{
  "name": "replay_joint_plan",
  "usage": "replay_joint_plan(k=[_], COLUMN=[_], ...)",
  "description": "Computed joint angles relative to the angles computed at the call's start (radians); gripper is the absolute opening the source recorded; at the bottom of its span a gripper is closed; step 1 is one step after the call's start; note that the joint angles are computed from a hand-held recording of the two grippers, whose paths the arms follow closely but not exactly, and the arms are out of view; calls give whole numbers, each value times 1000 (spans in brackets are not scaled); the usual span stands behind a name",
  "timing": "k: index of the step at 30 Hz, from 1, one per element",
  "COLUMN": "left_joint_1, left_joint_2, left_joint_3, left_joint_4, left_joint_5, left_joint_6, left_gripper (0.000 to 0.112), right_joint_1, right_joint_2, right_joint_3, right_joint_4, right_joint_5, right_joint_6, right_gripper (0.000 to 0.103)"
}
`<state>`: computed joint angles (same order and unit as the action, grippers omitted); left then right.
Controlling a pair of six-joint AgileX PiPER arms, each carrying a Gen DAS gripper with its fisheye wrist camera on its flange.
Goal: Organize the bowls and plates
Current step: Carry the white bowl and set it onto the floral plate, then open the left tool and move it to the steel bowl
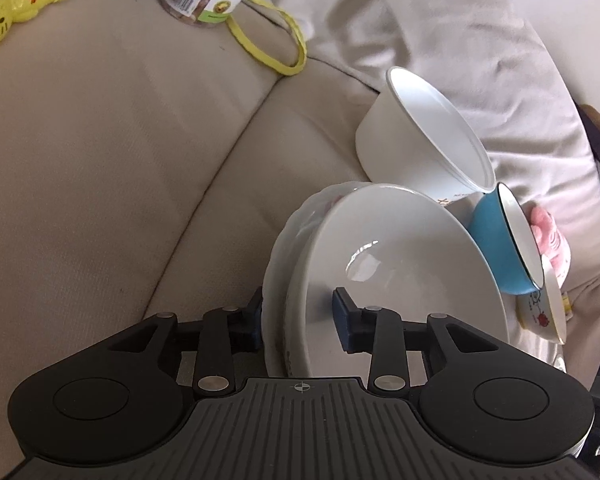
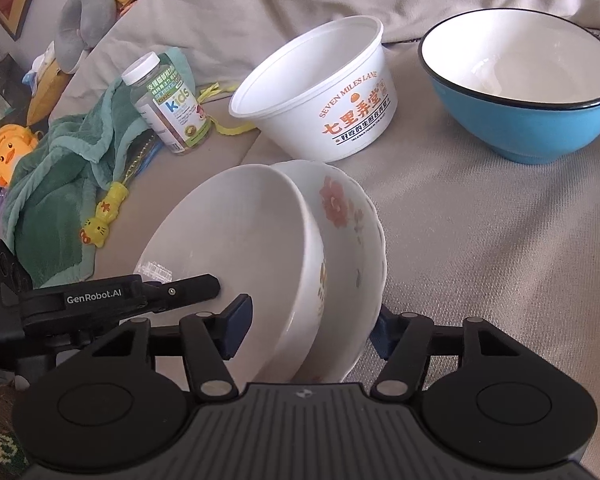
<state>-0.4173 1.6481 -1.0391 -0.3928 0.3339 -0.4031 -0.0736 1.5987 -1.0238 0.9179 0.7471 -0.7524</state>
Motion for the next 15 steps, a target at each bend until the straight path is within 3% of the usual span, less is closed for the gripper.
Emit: replay_joint_plan(k=[6,12,15], left_joint_1=[-91,-195,-251], left_joint_2=[7,98,180], left_joint_3=[-73,-233,-367], left_joint_4=[257,284,300], left_joint_5=[83,168,224], left_joint_6=[-239,-241,-235], left_gripper=[40,40,40], right_joint_1=[-78,-246,-329], right_joint_2=[-22,-94,-139], right_joint_3=[49,119,154], right_joint_4=[65,56,27], right_joint_5=[46,104,82], right_joint_6=[-88,-167,-165], right_gripper=[60,60,61])
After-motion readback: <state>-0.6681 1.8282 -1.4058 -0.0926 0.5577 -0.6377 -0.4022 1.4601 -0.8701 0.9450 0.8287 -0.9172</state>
